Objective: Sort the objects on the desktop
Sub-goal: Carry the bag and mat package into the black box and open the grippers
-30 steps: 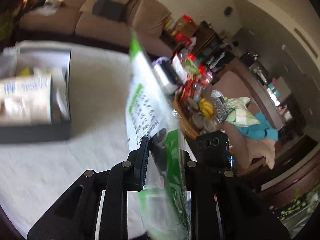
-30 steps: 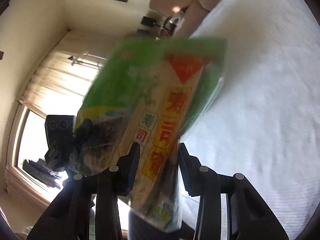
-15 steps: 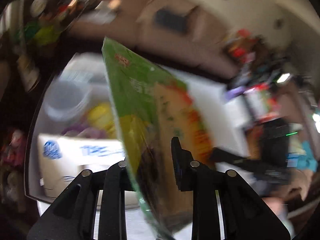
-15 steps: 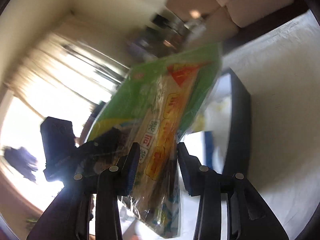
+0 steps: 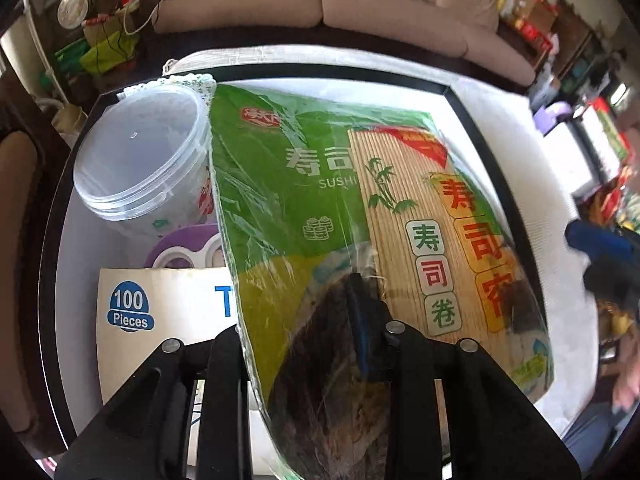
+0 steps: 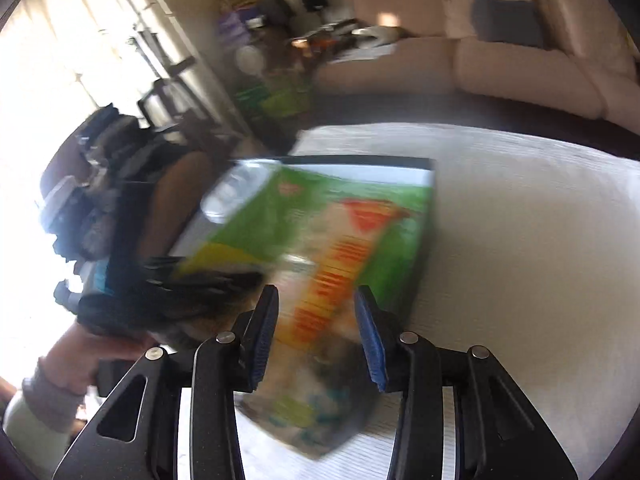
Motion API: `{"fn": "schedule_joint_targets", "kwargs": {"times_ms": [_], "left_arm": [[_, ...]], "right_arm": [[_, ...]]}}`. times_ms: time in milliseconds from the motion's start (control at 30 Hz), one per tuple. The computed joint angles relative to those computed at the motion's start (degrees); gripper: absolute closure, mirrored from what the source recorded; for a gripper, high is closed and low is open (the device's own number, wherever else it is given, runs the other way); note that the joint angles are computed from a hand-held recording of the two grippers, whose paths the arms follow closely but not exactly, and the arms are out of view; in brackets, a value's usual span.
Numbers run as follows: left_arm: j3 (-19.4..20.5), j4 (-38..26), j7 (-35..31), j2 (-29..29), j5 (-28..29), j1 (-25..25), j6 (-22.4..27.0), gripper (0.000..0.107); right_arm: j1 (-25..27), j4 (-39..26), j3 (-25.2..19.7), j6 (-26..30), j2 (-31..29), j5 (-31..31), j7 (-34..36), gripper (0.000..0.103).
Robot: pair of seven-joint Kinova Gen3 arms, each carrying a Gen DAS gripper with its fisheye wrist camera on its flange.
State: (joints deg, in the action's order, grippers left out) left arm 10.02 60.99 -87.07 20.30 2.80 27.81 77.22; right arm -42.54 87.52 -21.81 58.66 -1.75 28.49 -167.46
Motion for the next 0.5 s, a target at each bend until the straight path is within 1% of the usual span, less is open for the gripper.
{"fn": "schedule_joint_targets", "kwargs": {"times_ms": [33,67,100,133,167,200,233,267,300,333,367,400,433,467,500], "left_arm": [[-0.09,-0.66,-0.04,0.16,-0.91,0.45,1.19,0.082],[-0.19,-1.69,-0.25,0.36,-1.64,0.69,2.81,0.08],[-0.35,-2.16,-0.34,0.22,-1.99,0.66,3.73,0.08],[-0.95,-2.28,-0.59,-0.32,-1.95,0.64,4.24,0.077],[-0.71,-1.99,-0.78,-1.17,-2.23,-0.07,4.42,0.074],[-0.72,-1.6,-0.66,-2.06,-3.44,-0.17,4.52,0.074],[-1.43,-1.15,-0.52,-3.07,-5.58,0.79,4.41,0.074],[-1.4,-0.43,-0.73,-4.25,-7.71,1.18,4.04,0.074],[-1.83,0.68,-1.15,-5.74,-9.19,1.69,3.41,0.075],[-1.2,1.75,-1.27,-6.83,-9.74,1.25,2.78,0.075],[-0.44,2.67,-2.17,-7.85,-9.35,0.63,2.59,0.075],[-0.12,3.16,-2.82,-8.23,-9.82,1.07,2.87,0.074],[-0.87,3.32,-3.27,-8.08,-11.22,2.57,3.34,0.073],[-2.21,3.58,-3.98,-7.45,-13.55,5.14,4.06,0.073],[-3.65,3.86,-4.37,-6.42,-15.88,7.79,4.88,0.073]], "right_arm": [[-0.38,-0.92,1.68,-1.4,1.56,-1.79,2.33,0.061],[-1.83,-1.74,3.48,-1.86,3.15,-3.14,4.66,0.061],[-4.32,-2.74,6.14,-1.4,4.68,-4.23,6.99,0.061],[-6.88,-4.03,8.74,0.0,6.12,-5.29,9.32,0.061],[-9.53,-5.68,10.98,2.33,8.16,-5.93,11.54,0.061],[-11.57,-7.01,12.23,4.66,9.83,-5.64,12.82,0.061],[-13.01,-8.02,12.43,6.99,10.9,-4.42,13.18,0.061],[-13.39,-9.06,11.56,9.32,11.54,-3.06,12.72,0.061],[-12.72,-9.7,9.85,10.92,11.79,-1.99,12.09,0.061],[-10.99,-9.86,7.23,11.59,11.73,-1.06,11.01,0.061],[-8.72,-9.66,4.58,11.32,11.36,-0.78,10.21,0.061],[-6.49,-9.06,1.93,10.53,10.61,-0.36,9.08,0.061],[-4.56,-9.27,-0.73,10.67,10.56,0.93,7.86,0.061],[-3.35,-10.2,-2.9,11.74,11.3,3.05,6.92,0.061],[-3.21,-10.99,-4.44,13.53,11.85,4.85,6.5,0.061]]}}
